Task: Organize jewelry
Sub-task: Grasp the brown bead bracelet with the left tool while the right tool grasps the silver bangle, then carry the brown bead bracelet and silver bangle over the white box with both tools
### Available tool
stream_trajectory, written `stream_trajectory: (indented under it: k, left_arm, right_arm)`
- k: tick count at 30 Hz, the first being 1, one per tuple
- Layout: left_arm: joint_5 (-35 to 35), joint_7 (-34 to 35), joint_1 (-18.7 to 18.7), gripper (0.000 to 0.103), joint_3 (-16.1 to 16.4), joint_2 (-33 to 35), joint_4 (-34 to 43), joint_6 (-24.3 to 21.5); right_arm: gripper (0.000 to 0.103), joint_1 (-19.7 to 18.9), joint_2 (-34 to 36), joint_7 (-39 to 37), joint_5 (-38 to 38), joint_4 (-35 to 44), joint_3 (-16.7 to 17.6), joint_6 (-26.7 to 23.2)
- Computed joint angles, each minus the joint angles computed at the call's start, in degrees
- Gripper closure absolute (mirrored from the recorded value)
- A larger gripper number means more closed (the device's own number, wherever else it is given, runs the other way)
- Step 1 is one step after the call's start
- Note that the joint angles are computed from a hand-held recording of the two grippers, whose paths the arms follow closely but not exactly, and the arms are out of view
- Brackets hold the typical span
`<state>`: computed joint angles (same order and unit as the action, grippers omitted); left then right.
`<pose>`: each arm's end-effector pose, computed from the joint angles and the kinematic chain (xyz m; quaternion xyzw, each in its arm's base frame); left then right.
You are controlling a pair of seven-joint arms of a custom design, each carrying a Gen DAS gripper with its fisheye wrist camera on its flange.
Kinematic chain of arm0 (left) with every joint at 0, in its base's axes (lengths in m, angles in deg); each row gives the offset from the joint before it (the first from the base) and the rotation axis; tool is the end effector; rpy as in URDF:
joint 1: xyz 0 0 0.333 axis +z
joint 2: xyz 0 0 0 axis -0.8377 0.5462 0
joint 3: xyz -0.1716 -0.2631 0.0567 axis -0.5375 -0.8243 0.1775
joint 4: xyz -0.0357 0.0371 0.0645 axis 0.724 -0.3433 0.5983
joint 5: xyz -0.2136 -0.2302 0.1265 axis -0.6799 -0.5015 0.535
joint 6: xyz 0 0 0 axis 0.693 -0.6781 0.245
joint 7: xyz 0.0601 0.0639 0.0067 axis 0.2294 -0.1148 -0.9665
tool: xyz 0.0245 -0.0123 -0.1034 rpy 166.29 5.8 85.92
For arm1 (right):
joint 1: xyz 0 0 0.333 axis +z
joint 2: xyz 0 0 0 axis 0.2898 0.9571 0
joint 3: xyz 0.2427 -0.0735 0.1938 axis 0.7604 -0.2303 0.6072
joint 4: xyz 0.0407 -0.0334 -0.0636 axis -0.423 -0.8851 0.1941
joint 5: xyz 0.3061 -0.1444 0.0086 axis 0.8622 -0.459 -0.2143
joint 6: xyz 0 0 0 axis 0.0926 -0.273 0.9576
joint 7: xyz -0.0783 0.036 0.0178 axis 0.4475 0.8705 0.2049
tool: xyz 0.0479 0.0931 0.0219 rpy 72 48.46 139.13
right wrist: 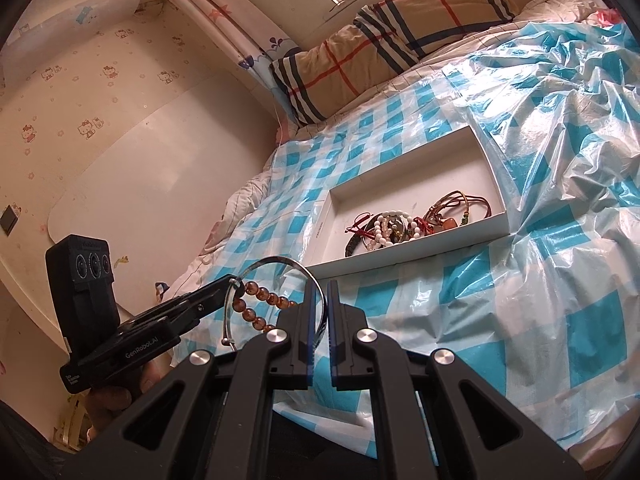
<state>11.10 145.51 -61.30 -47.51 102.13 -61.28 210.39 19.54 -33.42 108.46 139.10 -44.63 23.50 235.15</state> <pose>0.6558 -0.1335 0.5349 -0.5636 0.7197 -0.3636 0.1793 0.6345 0.1022 0.4948 -0.6074 0.6063 0.0264 0.5126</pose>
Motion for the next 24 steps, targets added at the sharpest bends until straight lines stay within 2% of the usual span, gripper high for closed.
stream_trajectory:
  k: [5, 24]
  left_arm:
    - [3.0, -2.2, -1.5, 0.093, 1.6, 0.8, 0.8, 0.7]
    - [5.3, -3.8, -1.7, 0.093, 1.6, 4.8, 5.8, -0.4]
  right_arm:
    - [0.097, -0.1, 1.0, 0.4, -0.1, 1.0, 0.1, 0.2]
    - [0.094, -1.1, 4.6, 2.8, -3.1, 4.4, 2.3, 1.7]
